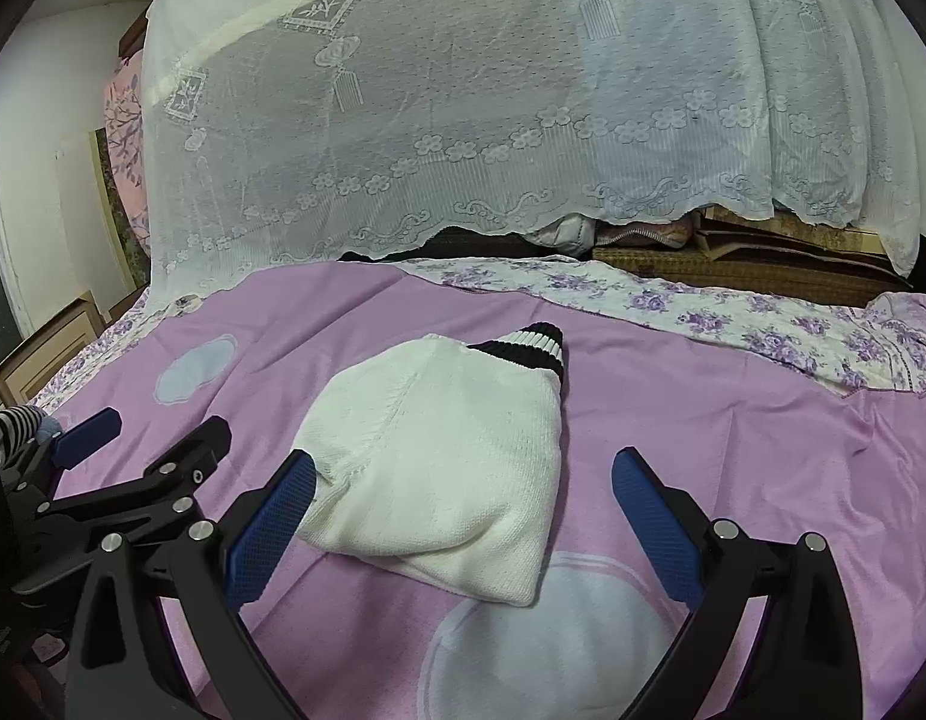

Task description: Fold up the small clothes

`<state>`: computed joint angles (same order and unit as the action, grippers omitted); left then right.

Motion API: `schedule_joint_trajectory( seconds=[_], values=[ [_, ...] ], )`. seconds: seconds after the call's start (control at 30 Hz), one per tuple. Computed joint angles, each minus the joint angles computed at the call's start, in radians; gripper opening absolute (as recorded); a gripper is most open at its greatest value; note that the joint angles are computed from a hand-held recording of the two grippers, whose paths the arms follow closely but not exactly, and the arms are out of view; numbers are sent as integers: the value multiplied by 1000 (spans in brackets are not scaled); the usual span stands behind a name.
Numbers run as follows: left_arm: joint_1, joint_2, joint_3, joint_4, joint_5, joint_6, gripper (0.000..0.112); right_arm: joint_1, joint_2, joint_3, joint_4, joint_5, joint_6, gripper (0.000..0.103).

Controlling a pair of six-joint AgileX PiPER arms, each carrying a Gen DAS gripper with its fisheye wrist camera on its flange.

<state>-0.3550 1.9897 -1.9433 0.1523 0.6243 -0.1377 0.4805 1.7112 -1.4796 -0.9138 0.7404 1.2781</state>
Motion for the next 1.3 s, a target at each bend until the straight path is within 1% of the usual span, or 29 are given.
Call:
schedule_joint_trajectory(
  seconds=[0.37, 1.3],
  values=[
    [1, 2, -3, 4, 2, -5, 99, -10, -3, 7, 20, -19, -4, 100],
    [4, -2, 10, -2, 1, -4, 99, -9, -4, 8, 23, -16, -6, 100]
  ],
)
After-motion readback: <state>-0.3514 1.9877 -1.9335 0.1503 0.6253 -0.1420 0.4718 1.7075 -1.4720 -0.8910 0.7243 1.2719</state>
